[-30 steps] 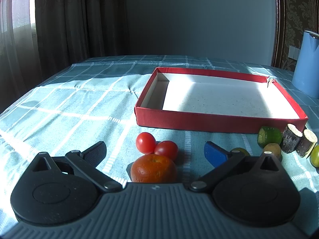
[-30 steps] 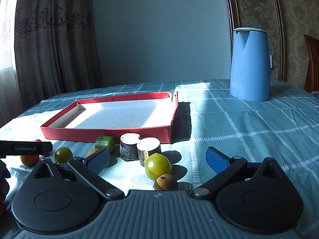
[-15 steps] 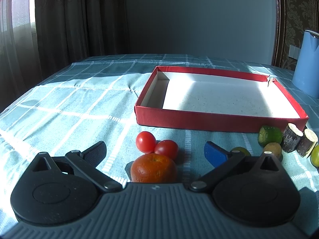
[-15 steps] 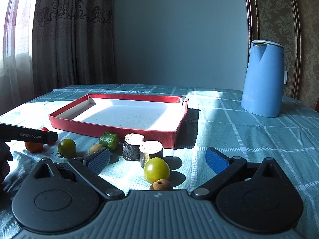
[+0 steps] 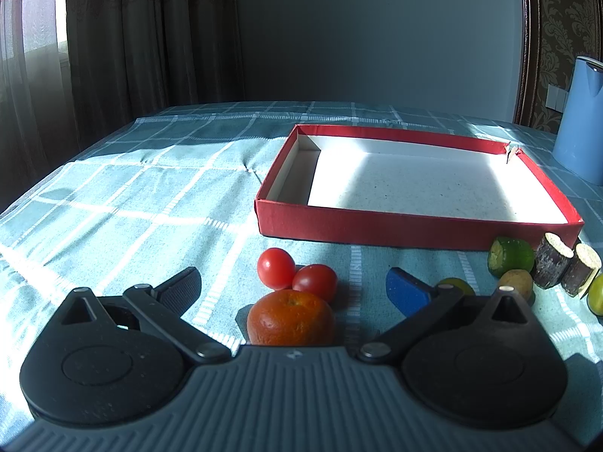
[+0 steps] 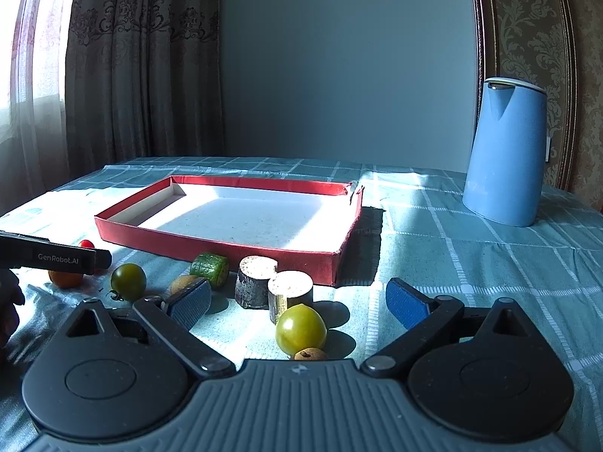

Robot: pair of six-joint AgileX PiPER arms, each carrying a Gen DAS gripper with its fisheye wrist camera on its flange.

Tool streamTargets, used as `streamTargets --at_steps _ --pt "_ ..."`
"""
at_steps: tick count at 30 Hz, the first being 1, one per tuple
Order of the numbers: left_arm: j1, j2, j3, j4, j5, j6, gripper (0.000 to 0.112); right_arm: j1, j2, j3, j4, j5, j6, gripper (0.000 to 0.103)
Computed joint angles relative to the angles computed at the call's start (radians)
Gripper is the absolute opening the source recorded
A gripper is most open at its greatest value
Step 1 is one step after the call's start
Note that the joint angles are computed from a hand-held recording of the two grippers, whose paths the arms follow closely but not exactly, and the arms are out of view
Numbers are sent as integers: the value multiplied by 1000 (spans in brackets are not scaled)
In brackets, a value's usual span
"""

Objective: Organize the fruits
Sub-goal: 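Move the right tool to the light wooden log slice and close on it, then carry the wooden slice into the red tray and open the right tool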

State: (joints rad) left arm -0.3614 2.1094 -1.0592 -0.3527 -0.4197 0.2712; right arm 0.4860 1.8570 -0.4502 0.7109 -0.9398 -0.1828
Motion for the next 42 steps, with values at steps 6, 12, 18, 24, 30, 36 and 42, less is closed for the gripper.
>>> streamTargets --at_steps 6,12,18,24,30,36,42 --pt "0 0 0 -2 0 1 103 -23 -27 -5 -22 35 -38 98" --pt "0 1 1 1 -3 -2 103 -89 -68 -36 -94 139 -87 97" --pt "0 1 0 1 -3 -2 103 -145 -68 -149 -91 350 -243 79" --pt "-1 0 3 9 -4 -9 103 -194 -11 -258 -46 507 -375 65" --pt "-3 -3 6 7 -2 -8 103 -234 30 -298 -119 573 -322 33" --pt "-4 -4 7 9 1 -9 103 -228 -20 -222 -200 493 -206 32" --pt "-5 -4 3 -6 9 5 103 -284 -76 -244 -240 445 -124 32"
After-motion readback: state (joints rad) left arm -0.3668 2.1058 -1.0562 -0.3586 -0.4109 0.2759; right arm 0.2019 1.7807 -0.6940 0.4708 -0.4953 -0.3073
